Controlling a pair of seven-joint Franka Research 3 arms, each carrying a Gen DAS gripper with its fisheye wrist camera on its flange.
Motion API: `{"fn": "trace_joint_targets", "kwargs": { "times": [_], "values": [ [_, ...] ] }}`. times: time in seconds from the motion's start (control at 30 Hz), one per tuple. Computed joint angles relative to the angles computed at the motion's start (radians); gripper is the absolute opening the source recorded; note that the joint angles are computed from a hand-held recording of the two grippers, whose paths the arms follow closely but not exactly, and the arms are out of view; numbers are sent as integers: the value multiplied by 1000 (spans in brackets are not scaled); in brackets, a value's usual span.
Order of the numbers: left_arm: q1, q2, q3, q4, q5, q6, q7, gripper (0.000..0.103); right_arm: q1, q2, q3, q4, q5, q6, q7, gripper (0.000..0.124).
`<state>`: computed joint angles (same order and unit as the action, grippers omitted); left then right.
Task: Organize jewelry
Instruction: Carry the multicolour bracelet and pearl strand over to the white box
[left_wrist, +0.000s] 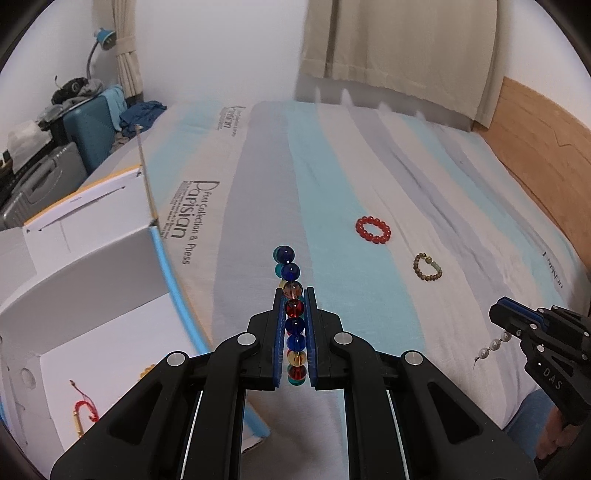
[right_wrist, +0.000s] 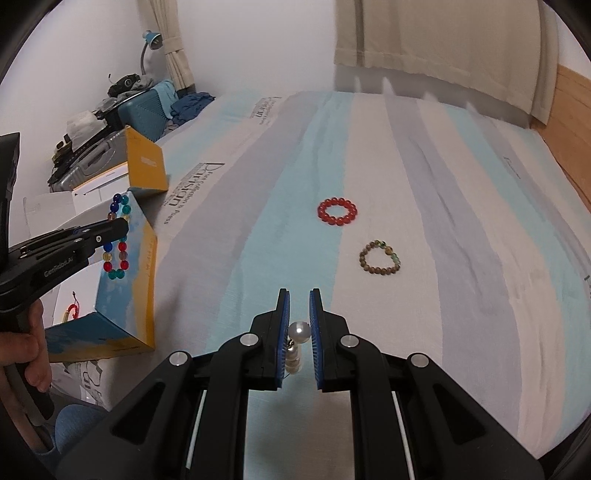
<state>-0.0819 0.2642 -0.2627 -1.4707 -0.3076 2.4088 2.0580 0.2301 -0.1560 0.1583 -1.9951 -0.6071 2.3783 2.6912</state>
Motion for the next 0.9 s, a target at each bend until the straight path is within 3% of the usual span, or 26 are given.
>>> {"fn": "trace_joint_targets", "kwargs": {
  "times": [0.5, 0.9],
  "values": [
    [68, -28, 37, 0, -62, -12, 13, 9, 77, 121, -12, 195, -52, -56, -52, 10],
    [130, -22, 74, 6, -40, -13, -23, 9, 198, 310, -67, 470, -63, -79, -153, 10]
  ]
}}
